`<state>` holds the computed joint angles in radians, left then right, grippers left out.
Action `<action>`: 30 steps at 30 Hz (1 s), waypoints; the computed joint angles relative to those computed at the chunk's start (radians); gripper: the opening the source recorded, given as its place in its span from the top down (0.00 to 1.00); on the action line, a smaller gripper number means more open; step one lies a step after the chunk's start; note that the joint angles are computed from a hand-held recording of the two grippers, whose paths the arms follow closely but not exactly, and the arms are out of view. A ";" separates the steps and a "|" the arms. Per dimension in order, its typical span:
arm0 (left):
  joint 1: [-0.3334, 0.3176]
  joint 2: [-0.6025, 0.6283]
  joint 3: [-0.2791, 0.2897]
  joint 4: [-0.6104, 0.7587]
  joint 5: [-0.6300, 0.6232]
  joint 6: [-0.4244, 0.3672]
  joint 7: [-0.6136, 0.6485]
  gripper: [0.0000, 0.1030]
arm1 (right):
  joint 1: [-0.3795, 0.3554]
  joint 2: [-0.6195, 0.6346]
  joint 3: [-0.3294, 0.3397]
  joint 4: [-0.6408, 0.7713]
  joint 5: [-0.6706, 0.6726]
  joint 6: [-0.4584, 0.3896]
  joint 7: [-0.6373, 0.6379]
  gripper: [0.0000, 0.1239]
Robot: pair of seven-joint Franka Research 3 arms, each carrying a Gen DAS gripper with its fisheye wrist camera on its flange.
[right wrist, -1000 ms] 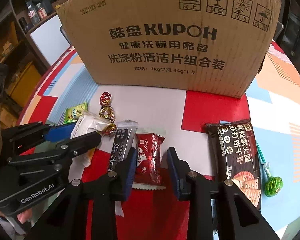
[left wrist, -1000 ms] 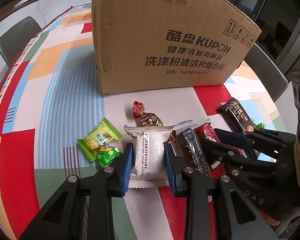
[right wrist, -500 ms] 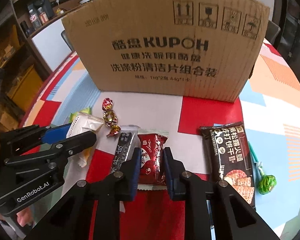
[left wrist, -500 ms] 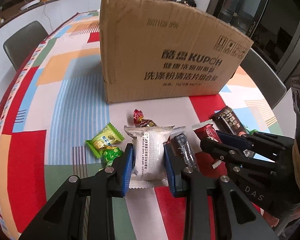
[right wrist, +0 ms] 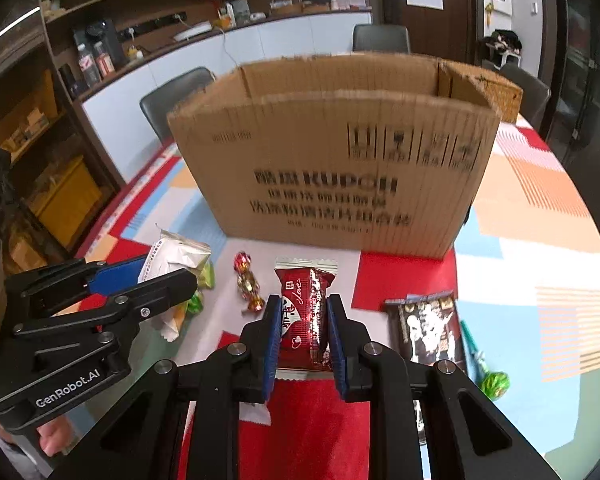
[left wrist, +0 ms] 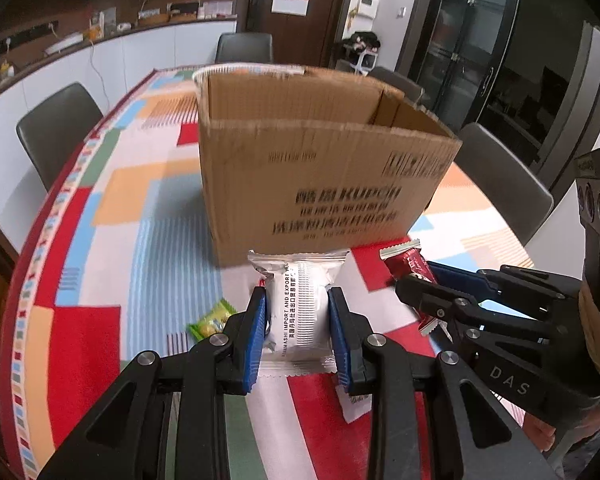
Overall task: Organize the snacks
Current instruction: 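Carry both snacks over the cardboard box and open both grippers to drop them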
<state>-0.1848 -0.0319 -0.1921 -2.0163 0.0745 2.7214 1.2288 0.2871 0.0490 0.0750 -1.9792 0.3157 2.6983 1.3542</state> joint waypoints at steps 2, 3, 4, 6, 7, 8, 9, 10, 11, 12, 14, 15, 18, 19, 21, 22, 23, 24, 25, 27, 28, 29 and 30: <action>0.002 -0.007 -0.001 0.007 0.029 0.009 -0.016 0.71 | -0.002 -0.008 0.001 0.004 0.019 0.006 -0.013 0.81; 0.003 -0.010 -0.001 0.009 0.042 0.012 -0.023 0.71 | -0.002 -0.010 0.001 0.008 0.027 0.010 -0.018 0.81; 0.004 -0.013 -0.002 0.013 0.057 0.015 -0.031 0.71 | -0.002 -0.015 0.001 0.010 0.036 0.015 -0.025 0.81; 0.006 -0.016 -0.001 0.020 0.075 0.023 -0.039 0.71 | -0.001 -0.020 0.002 0.014 0.041 0.026 -0.030 0.81; 0.006 -0.018 -0.001 0.026 0.086 0.028 -0.045 0.71 | 0.000 -0.022 0.002 0.017 0.045 0.034 -0.034 0.81; 0.007 -0.017 -0.001 0.031 0.092 0.032 -0.049 0.71 | 0.000 -0.025 0.003 0.019 0.051 0.041 -0.039 0.81; 0.007 -0.017 0.000 0.037 0.093 0.034 -0.048 0.71 | 0.001 -0.026 0.003 0.023 0.054 0.047 -0.043 0.81; 0.007 -0.016 0.001 0.043 0.094 0.038 -0.046 0.71 | 0.001 -0.028 0.004 0.027 0.058 0.053 -0.048 0.81; 0.008 -0.016 0.001 0.050 0.103 0.040 -0.052 0.71 | 0.002 -0.029 0.004 0.032 0.062 0.060 -0.052 0.81; 0.011 -0.015 0.001 0.057 0.115 0.041 -0.061 0.71 | 0.003 -0.031 0.004 0.035 0.065 0.066 -0.055 0.81; 0.015 -0.011 0.002 0.078 0.131 0.037 -0.078 0.71 | 0.003 -0.030 0.004 0.051 0.071 0.078 -0.062 0.81; 0.016 -0.009 0.003 0.086 0.133 0.040 -0.080 0.71 | 0.004 -0.028 0.004 0.059 0.071 0.084 -0.063 0.81; 0.021 0.000 0.005 0.114 0.156 0.047 -0.090 0.71 | 0.004 -0.019 0.004 0.089 0.071 0.104 -0.062 0.81; 0.022 0.006 0.005 0.126 0.158 0.048 -0.089 0.71 | 0.004 -0.015 0.004 0.099 0.072 0.109 -0.065 0.81; 0.023 0.018 0.007 0.151 0.153 0.050 -0.080 0.71 | 0.004 -0.006 0.005 0.122 0.071 0.115 -0.069 0.81; 0.024 0.023 0.007 0.159 0.151 0.053 -0.078 0.71 | 0.004 -0.002 0.005 0.132 0.070 0.116 -0.070 0.81; 0.026 0.030 0.008 0.170 0.153 0.053 -0.077 0.71 | 0.004 0.003 0.006 0.144 0.074 0.115 -0.074 0.81; 0.027 0.039 0.008 0.187 0.152 0.053 -0.077 0.71 | 0.003 0.008 0.006 0.154 0.080 0.113 -0.081 0.81; 0.028 0.048 0.008 0.202 0.137 0.052 -0.064 0.71 | 0.002 0.013 0.006 0.165 0.080 0.113 -0.081 0.81; 0.029 0.060 0.007 0.224 0.117 0.049 -0.051 0.71 | 0.002 0.026 0.005 0.187 0.072 0.118 -0.076 0.81; 0.030 0.072 0.007 0.243 0.106 0.045 -0.039 0.71 | 0.002 0.034 0.004 0.201 0.066 0.119 -0.073 0.81; 0.031 0.077 0.006 0.251 0.102 0.045 -0.034 0.71 | 0.000 0.043 0.004 0.215 0.065 0.119 -0.074 0.81; 0.032 0.086 0.006 0.265 0.097 0.043 -0.029 0.71 | 0.000 0.049 0.003 0.225 0.058 0.119 -0.068 0.81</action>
<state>-0.1528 0.0543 -0.1860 -1.7513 0.1716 2.7644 1.2002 0.2872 0.0984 0.0778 -1.7540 0.3734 2.8174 1.2857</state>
